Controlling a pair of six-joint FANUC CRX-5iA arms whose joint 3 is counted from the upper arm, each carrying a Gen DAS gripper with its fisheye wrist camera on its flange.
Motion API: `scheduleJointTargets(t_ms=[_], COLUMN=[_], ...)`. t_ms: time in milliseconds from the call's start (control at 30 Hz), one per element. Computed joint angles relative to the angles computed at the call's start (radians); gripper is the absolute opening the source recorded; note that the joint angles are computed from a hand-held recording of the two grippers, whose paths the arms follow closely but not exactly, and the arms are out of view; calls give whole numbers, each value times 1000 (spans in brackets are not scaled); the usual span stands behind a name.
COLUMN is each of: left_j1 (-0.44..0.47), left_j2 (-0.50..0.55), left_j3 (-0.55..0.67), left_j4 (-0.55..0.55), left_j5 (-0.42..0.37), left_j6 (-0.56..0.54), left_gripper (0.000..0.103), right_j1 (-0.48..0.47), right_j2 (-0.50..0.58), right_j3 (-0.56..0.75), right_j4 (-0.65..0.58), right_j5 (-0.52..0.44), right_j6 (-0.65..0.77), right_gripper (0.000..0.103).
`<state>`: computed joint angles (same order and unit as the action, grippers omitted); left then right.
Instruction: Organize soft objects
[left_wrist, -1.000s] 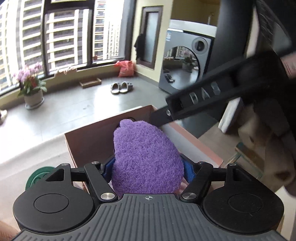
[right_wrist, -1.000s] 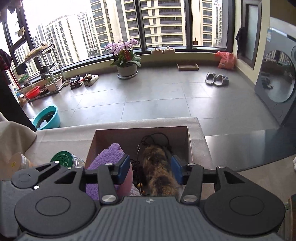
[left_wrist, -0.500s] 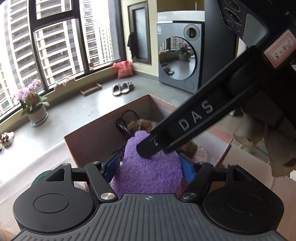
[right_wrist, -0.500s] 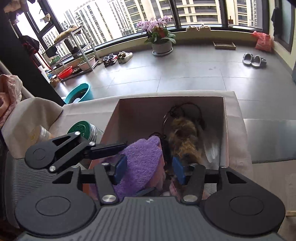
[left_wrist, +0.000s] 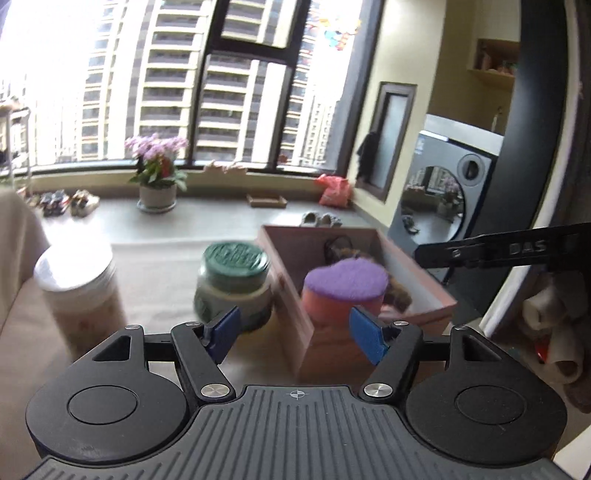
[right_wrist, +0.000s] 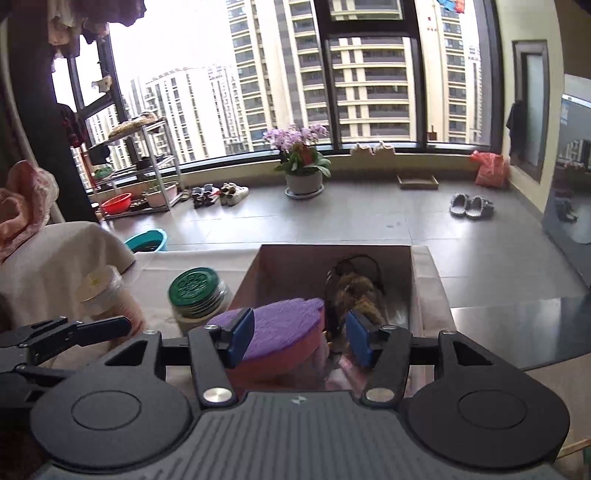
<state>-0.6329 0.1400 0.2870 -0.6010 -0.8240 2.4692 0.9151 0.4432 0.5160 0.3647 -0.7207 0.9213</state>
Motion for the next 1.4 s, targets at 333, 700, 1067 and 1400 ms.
scheduleJointTargets(t_ms=[333, 700, 1067, 1400], left_j1=[-90, -161, -163, -163], left_j2=[41, 148, 161, 162], left_j3=[4, 85, 106, 107], left_j4=[-70, -226, -237, -237], left_j5=[-286, -401, -428, -428], left_j6=[123, 244, 259, 260], left_gripper=[73, 78, 79, 79], right_j1=[69, 80, 64, 64], right_j2=[-25, 26, 7, 7], right_j3=[-173, -249, -354, -354], right_j4=[-76, 230, 386, 387], right_j5=[42, 23, 129, 129], right_j6=[5, -243, -376, -378], right_gripper=[69, 101, 103, 103])
